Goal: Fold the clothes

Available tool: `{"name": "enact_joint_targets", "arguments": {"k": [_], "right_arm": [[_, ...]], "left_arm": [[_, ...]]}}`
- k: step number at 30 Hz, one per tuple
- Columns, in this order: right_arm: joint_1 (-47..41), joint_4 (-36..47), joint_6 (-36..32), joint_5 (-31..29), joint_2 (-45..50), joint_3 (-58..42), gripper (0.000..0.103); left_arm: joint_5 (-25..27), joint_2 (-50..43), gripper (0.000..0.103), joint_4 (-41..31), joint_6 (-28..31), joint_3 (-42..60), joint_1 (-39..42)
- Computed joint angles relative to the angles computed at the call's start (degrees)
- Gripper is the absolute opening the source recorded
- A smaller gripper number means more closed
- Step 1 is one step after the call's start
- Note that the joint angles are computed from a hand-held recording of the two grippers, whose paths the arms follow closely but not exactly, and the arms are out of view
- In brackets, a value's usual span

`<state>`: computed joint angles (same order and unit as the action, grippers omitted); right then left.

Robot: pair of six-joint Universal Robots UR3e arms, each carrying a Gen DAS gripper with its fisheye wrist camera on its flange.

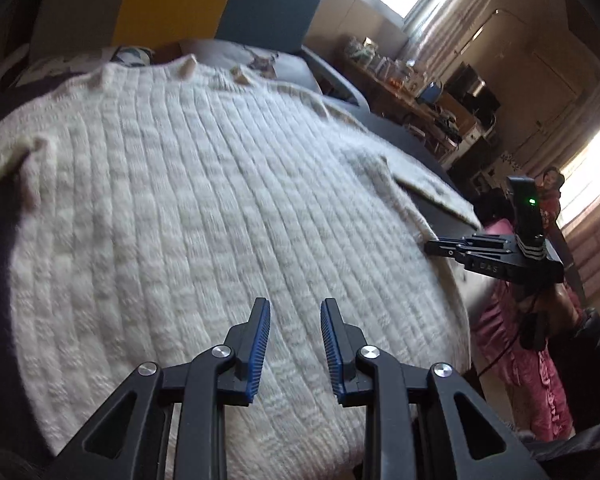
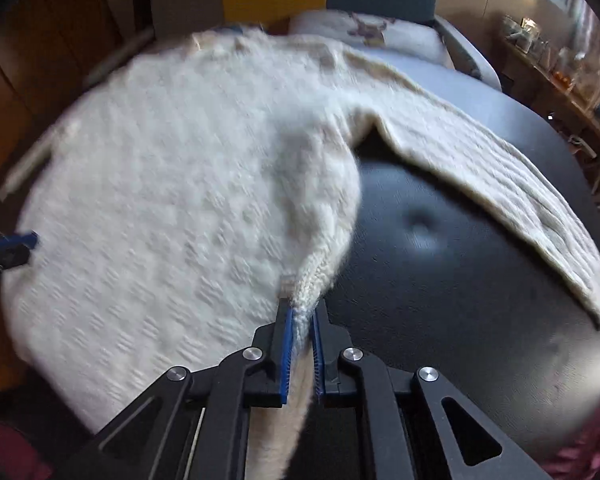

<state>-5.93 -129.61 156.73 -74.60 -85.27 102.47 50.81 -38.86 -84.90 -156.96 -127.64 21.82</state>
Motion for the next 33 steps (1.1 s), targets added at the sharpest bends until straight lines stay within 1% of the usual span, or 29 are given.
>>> {"name": "enact_joint_targets", "arguments": {"k": [1, 3, 4, 5, 6, 7, 9, 10, 12, 14, 16, 17, 18, 20, 22, 23, 25, 26, 28, 31, 32, 33], "right_arm": [[-0.57, -1.07, 1.14, 2.42, 0.20, -0.81, 0.011], [-0.15, -1.90, 3.72, 5.70, 3.73, -3.60, 0.012], [0.07, -2.36, 5.03, 7.33, 5.52, -5.05, 0.013], [0.28, -2.85, 6.37, 8.97, 7.32, -6.52, 0.014], [0.53, -3.35, 7.73, 10.49, 9.14, -8.02, 0.014], [1.73, -2.89, 9.01, 8.72, 11.32, -9.58, 0.014], [3.15, -2.03, 8.72, 4.42, 12.22, -8.72, 0.013], [2.77, -4.12, 7.86, 4.29, 10.25, -5.81, 0.013], [3.34, -3.26, 6.18, -0.98, 6.48, -2.57, 0.013], [0.44, -3.54, 4.69, -0.99, 1.78, 3.25, 0.024], [-2.84, -3.23, 2.89, -0.82, -2.96, 8.61, 0.027], [-5.48, -1.67, 2.80, 2.20, -4.77, 10.11, 0.029], [-8.13, 0.18, 2.57, 5.13, -6.52, 11.43, 0.034], [-10.71, 3.83, 3.06, 8.11, -8.53, 11.64, 0.041], [-12.32, 3.59, 2.33, 11.62, -11.81, 12.44, 0.041], [-13.02, 3.09, 1.98, 13.60, -13.37, 12.65, 0.042], [-11.88, 0.08, 2.38, 16.14, -13.17, 11.44, 0.044], [-10.97, -1.45, 2.31, 17.36, -11.85, 10.73, 0.044], [-7.62, -2.83, 2.58, 19.47, -5.89, 6.91, 0.044], [-2.64, -6.79, 3.16, 13.76, 0.27, 6.20, 0.046], [-1.66, -7.34, 4.01, 9.86, 1.47, 7.63, 0.047], [-2.58, -10.67, 3.63, 10.77, 0.27, 11.46, 0.047]], "left_arm": [[1.29, -2.34, 0.028, 4.29, -2.36, -0.11, -1.51], [7.66, -9.07, 0.028, 17.14, -9.75, -1.37, -7.72], [9.94, -11.39, 0.028, 20.62, -11.54, -1.91, -9.60], [11.23, -12.80, 0.028, 22.35, -12.19, -2.55, -10.51], [12.03, -13.24, 0.028, 23.25, -12.18, -3.41, -11.04], [12.52, -13.02, 0.028, 23.64, -11.77, -4.44, -11.33], [13.07, -11.34, 0.027, 23.63, -10.32, -6.58, -11.35], [12.50, -9.75, 0.027, 22.29, -9.00, -7.17, -10.42], [10.93, -7.66, 0.027, 19.06, -6.49, -7.55, -8.16], [9.46, -6.80, 0.027, 15.86, -4.22, -7.22, -6.05], [9.03, -9.98, 0.027, 14.63, -4.21, -4.87, -5.69], [9.21, -11.64, 0.028, 14.45, -4.67, -3.53, -5.99], [9.46, -13.03, 0.028, 14.07, -5.04, -2.16, -6.26], [11.29, -15.78, 0.028, 15.97, -6.75, 0.35, -8.75], [11.33, -17.25, 0.028, 16.82, -7.34, 2.70, -10.56], [11.35, -19.49, 0.028, 18.75, -8.56, 4.14, -12.44], [12.01, -25.70, 0.028, 23.89, -11.33, 7.95, -16.99], [12.30, -28.65, 0.028, 25.94, -12.40, 10.07, -18.99], [12.78, -35.70, 0.028, 29.70, -14.32, 16.00, -23.34], [14.22, -47.51, 0.028, 32.25, -15.36, 28.58, -30.48], [14.83, -51.74, 0.028, 32.23, -15.17, 33.71, -32.78], [15.20, -55.69, 0.029, 31.80, -14.61, 38.49, -34.72]]}}
